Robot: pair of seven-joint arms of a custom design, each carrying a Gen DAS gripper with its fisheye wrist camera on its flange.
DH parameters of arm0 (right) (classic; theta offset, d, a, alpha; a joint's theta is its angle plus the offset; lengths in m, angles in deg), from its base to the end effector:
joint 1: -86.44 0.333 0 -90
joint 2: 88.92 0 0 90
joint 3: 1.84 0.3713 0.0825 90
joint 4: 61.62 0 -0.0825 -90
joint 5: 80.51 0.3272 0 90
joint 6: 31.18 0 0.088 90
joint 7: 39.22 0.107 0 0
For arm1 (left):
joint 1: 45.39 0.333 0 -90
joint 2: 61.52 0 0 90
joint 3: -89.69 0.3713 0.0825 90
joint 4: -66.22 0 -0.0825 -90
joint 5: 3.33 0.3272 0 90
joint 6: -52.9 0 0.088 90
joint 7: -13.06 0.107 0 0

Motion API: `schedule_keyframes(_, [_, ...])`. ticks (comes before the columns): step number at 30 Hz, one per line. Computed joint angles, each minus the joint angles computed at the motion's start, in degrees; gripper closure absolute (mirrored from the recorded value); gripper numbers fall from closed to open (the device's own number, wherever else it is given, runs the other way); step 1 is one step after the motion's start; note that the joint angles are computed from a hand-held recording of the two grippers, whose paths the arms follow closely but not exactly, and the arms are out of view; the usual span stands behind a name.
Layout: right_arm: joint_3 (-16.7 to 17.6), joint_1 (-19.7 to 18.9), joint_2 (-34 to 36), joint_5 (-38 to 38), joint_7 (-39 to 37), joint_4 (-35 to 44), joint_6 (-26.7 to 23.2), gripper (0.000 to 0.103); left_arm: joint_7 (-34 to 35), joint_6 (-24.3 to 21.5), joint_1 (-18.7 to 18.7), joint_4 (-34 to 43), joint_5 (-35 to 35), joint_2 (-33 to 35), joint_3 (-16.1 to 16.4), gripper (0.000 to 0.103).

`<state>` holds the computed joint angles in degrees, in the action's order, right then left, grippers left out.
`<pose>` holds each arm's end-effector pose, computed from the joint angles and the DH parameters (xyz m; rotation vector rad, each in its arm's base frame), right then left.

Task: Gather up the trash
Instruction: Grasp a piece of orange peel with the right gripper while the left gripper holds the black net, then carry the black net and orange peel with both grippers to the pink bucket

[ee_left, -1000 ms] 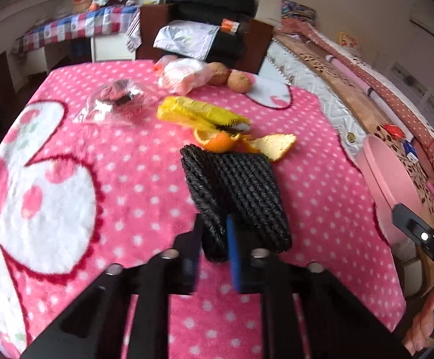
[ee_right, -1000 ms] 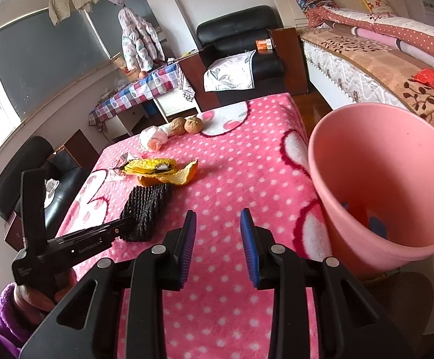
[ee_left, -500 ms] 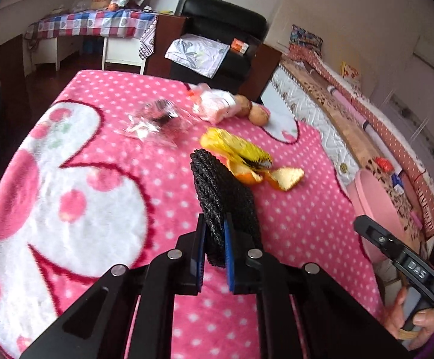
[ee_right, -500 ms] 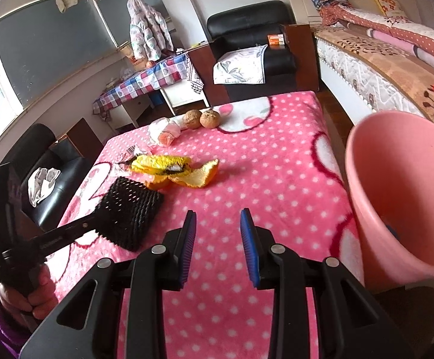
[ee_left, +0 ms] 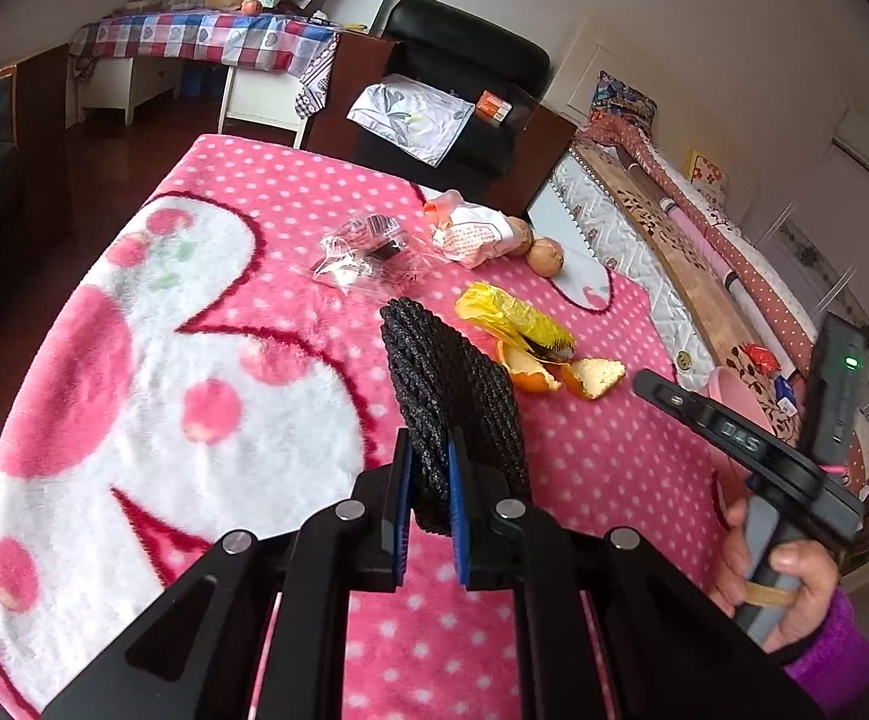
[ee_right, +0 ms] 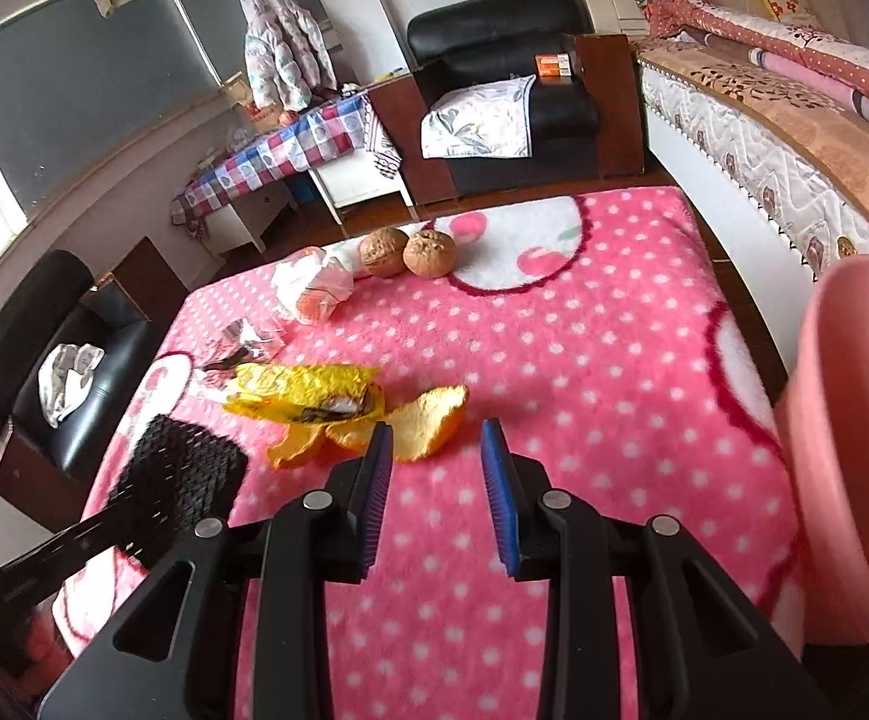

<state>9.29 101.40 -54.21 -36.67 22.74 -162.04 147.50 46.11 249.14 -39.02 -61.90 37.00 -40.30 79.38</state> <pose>0.6551 0.2223 0.3831 -1.7667 1.5866 -0.2747 0.5588 -0.1021 0.3949 -2.0969 1.7036 -1.0830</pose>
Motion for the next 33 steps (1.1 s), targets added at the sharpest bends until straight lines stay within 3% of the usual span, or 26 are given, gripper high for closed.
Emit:
schedule_keyframes(2, [-2.73,2.11,0.85,-0.98,2.52,1.14,-0.84,0.072,-0.04,0.32,0.91,-0.22,0.51,0.01,-0.61,0.093])
schedule_keyframes(6, [-5.48,3.67,2.86,-2.42,7.85,3.84,-3.47,0.072,-1.09,-0.95,6.20,0.29,3.59,0.63,-5.73,0.093])
schedule_keyframes(11, [-2.74,1.80,4.66,-2.71,8.35,6.10,-4.42,0.072,-1.28,-1.94,9.92,1.13,5.44,1.27,-9.12,0.093])
schedule_keyframes(13, [-3.10,2.29,5.18,-3.26,8.65,6.65,-4.60,0.072,-1.34,-2.59,11.48,1.57,5.79,1.49,-10.75,0.093])
schedule_keyframes(15, [-3.31,2.73,5.33,-3.48,8.88,6.52,-3.62,0.081,-0.91,-2.98,12.45,1.59,6.06,1.35,-11.78,0.093])
schedule_keyframes(16, [-3.64,2.96,5.27,-3.67,9.26,6.45,-3.74,0.092,-0.63,-3.06,12.47,1.51,6.06,1.20,-11.85,0.093])
schedule_keyframes(20, [-1.29,1.49,3.77,-2.29,7.99,3.87,-0.57,0.095,0.17,-3.25,12.13,0.80,5.48,0.14,-11.62,0.093])
schedule_keyframes(22, [1.16,-0.20,2.44,-1.00,6.09,1.75,1.81,0.096,0.22,-2.15,10.45,-0.01,4.73,-0.84,-9.64,0.093])
schedule_keyframes(26, [7.82,-5.25,0.17,1.90,1.29,-1.73,5.57,0.096,0.97,1.83,1.59,-3.53,0.94,-3.95,-0.16,0.093])
schedule_keyframes(30, [14.44,-10.26,-1.65,3.35,-3.66,-4.96,8.83,0.096,4.11,3.97,-6.01,-7.25,-5.06,-6.67,6.77,0.093])
schedule_keyframes(33, [20.03,-14.72,-2.98,2.67,-6.39,-8.12,12.37,0.096,5.33,4.00,-7.68,-8.46,-7.98,-7.89,7.21,0.093])
